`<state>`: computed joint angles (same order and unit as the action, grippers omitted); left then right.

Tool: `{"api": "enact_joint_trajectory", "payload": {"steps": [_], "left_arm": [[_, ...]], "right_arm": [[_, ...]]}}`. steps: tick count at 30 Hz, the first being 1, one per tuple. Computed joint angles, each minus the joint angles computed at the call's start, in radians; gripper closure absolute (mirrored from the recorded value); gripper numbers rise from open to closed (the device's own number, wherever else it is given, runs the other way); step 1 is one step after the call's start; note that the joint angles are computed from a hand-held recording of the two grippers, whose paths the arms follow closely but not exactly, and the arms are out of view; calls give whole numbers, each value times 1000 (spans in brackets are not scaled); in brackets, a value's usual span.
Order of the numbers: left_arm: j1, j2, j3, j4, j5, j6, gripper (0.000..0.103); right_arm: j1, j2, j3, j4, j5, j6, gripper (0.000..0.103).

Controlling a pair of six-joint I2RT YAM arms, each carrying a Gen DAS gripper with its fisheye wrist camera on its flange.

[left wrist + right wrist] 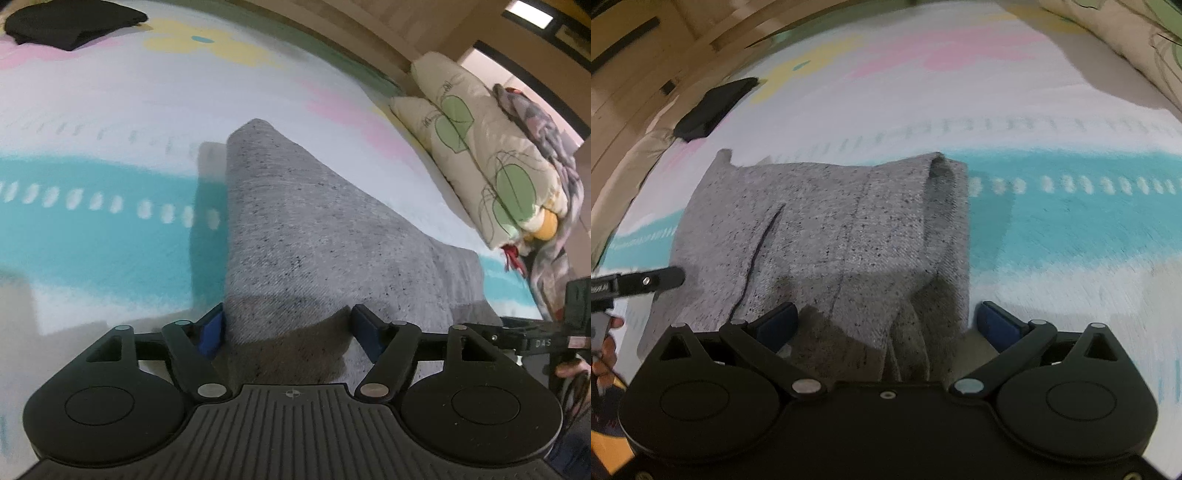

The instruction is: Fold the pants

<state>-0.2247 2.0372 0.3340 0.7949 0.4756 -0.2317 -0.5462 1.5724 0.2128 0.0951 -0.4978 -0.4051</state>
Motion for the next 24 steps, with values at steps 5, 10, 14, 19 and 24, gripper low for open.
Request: {"api": "enact_joint_trajectory", "payload": {"steps": [5, 10, 14, 19, 24], "left_arm": [[-34, 23, 53, -34, 4, 31, 22], [-82, 53, 90, -28, -11, 36, 11], [-112, 62, 108, -32, -30, 35, 5], [-113, 57, 110, -47, -34, 39, 5], [-114, 56, 116, -56, -35, 21, 5]], "right_arm": [[5, 51, 6, 43, -44, -52, 0], [34, 96, 25, 78, -82, -26, 0], [29, 154, 62, 79, -150, -5, 0], [23, 206, 116, 44, -200, 34, 0], [11, 243, 168, -7, -220, 74, 0]]}}
